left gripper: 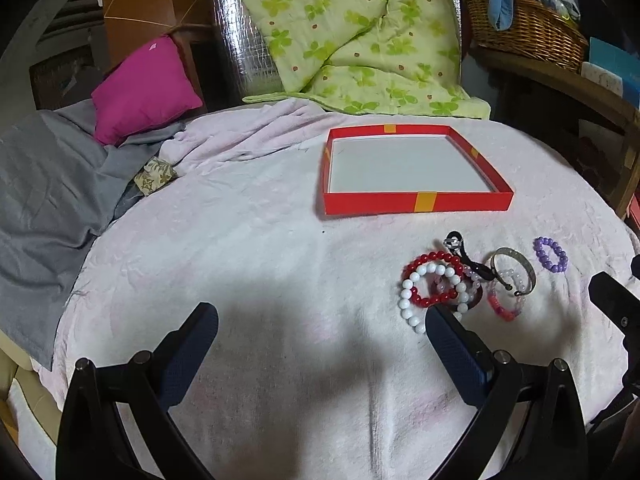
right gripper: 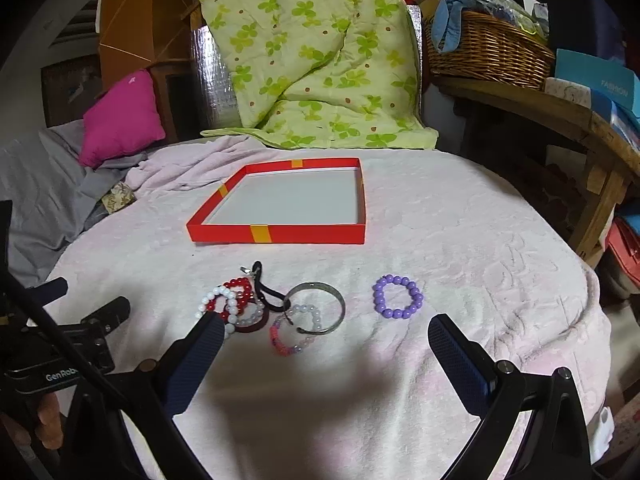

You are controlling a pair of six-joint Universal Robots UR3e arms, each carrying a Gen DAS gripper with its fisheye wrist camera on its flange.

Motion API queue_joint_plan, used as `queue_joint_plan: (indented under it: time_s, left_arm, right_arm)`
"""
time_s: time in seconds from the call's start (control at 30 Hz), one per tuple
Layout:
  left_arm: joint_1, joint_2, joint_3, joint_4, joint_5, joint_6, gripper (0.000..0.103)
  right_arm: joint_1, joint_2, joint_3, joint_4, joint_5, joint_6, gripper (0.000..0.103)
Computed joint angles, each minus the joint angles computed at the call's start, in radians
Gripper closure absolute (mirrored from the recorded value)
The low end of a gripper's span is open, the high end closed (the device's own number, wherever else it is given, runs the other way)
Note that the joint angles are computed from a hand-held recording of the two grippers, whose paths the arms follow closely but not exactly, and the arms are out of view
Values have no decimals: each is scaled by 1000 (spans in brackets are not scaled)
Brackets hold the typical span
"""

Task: Organize jewelry
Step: 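Set the red-rimmed tray in place on the towel by hand, then grasp the white bead bracelet with the left tool while the right tool grasps the purple bead bracelet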

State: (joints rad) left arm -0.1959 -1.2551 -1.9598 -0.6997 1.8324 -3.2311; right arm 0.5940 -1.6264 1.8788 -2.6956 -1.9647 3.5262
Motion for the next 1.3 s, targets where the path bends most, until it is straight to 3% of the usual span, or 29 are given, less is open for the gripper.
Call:
queue_joint_plan:
  time_s: [1.3]
  left_arm:
    - [-15, -51, 12, 21, -7, -1, 0]
  right_arm:
    - [-55, -55, 26, 88, 40, -6, 0]
